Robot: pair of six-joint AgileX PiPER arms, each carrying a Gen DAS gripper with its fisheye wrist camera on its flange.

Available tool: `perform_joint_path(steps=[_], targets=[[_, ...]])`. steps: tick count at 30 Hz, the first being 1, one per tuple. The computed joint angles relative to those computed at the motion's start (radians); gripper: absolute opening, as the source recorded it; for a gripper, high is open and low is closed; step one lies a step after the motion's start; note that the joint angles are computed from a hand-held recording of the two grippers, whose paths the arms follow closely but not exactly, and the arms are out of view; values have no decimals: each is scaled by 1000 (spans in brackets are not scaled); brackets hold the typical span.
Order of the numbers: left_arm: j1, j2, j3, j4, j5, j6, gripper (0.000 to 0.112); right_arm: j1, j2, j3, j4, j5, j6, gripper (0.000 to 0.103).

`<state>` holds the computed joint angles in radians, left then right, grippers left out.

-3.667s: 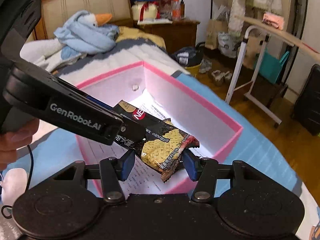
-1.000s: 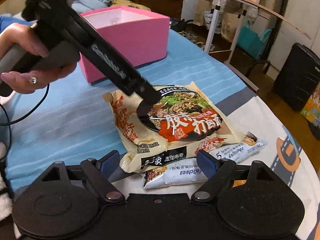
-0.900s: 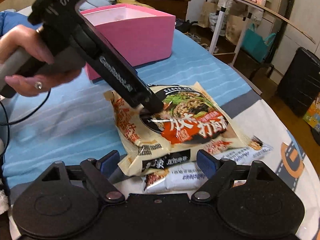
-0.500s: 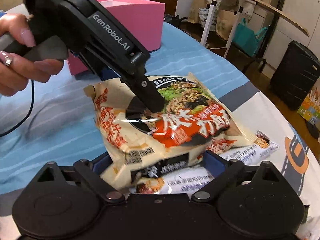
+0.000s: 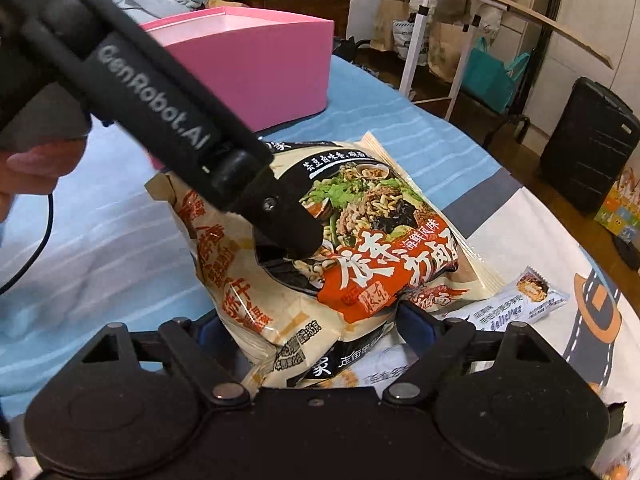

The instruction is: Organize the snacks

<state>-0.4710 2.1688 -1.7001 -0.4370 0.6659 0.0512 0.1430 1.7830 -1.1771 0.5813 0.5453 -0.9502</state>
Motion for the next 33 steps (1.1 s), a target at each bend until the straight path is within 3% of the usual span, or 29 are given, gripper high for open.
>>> perform_joint_path(steps=[9, 20, 28, 33], targets=[[-48, -116, 91, 76, 24, -79, 66, 6, -98, 31, -81, 73, 93, 87], [-93, -397, 306, 149, 28, -122, 66, 58, -316, 108, -125, 140, 144, 87], [-109, -586, 433, 207, 1, -157, 66, 137, -404, 91, -222, 139, 229, 86], [-63, -631, 435, 188, 35, -118, 66, 212, -400, 51, -328, 121, 324, 86]])
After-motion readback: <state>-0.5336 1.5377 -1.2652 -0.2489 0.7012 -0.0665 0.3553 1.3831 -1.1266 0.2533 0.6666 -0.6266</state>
